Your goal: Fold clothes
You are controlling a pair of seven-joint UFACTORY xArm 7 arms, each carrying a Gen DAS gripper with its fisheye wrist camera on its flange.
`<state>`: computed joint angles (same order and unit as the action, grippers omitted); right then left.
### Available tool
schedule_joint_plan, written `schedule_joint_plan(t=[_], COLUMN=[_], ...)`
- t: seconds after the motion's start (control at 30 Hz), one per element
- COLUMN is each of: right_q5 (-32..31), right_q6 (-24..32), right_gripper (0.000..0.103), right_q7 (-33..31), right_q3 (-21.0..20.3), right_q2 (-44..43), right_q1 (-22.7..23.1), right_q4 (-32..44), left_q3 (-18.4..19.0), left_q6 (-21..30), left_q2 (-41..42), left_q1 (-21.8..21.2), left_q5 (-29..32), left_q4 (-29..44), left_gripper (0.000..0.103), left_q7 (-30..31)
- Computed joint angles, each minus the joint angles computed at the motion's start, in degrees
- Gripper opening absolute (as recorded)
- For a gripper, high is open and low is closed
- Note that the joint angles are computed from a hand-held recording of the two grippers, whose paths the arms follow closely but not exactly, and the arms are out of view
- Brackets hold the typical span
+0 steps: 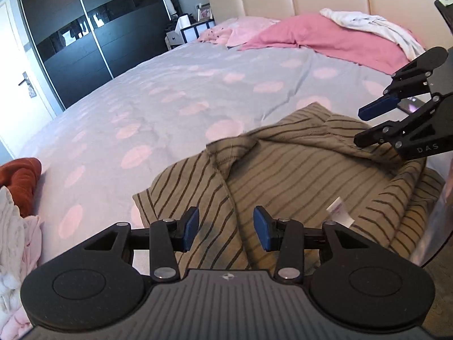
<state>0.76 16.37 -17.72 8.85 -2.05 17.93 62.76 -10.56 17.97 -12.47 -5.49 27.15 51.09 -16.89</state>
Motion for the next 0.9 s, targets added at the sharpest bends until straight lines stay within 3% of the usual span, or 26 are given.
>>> schedule_joint_plan(t=[0.17, 0.3, 0.37, 0.4, 0.47, 0.6, 0.67, 0.7, 0.73, 0.83, 0.9], right_q5=[2.2, 10.7, 11.1, 10.9, 9.9, 9.9, 10.2, 11.0, 11.0, 10.5, 11.1], right_q6=[-1.6, -2.6, -2.6, -2.4, -1.3, -0.2, 0.2, 0.7, 0.8, 0.2, 0.3], right_gripper=[0.04, 0.041, 0.042, 0.042, 0.046, 0.051, 0.041, 0.023, 0.011, 0.011, 0.012], right_q7=[1.8, -4.0, -4.8, -5.0, -4.5, -4.7, -4.9, -5.7, -5.7, -5.4, -5.2], right_q3=[-0.1, 0.2, 0.4, 0.5, 0.6, 1.1, 1.4, 1.6, 1.7, 1.6, 1.5], right_q2=[1.4, 1.7, 2.2, 2.5, 3.4, 5.3, 6.0, 6.4, 6.5, 6.2, 6.2], right_q1=[-0.2, 0.4, 0.6, 0.7, 0.8, 0.8, 0.8, 0.6, 0.6, 0.5, 0.4], right_q4=[0.9, 1.3, 1.8, 2.1, 3.0, 4.2, 4.6, 5.1, 5.2, 5.0, 5.0], left_q3=[-0.9, -1.5, -2.3, -2.3, -1.6, 0.5, 1.3, 1.9, 2.5, 1.9, 1.3], left_q6=[-0.8, -0.8, 0.9, 2.2, 4.1, 3.0, 1.9, 1.4, 1.4, 4.1, 4.9], left_q2=[1.2, 2.0, 2.5, 2.8, 3.6, 3.0, 2.1, 1.0, -0.3, -3.5, -4.3], left_q1=[1.4, 1.4, 1.4, 1.0, 0.0, -1.3, -1.8, -2.9, -4.1, -5.7, -5.8], left_q5=[3.3, 7.4, 10.7, 11.5, 11.6, 9.6, 7.6, 5.0, 2.6, -1.2, -3.0], left_q4=[0.8, 1.5, 2.2, 2.5, 3.0, 1.8, 0.9, 0.1, -0.7, -2.4, -3.1], left_gripper=[0.04, 0.04, 0.04, 0.036, 0.017, 0.002, 0.0, 0.0, 0.0, 0.0, 0.0], left_q7=[-4.0, -6.4, -7.8, -8.0, -7.1, -5.2, -2.9, 0.9, 5.4, 13.9, 16.4])
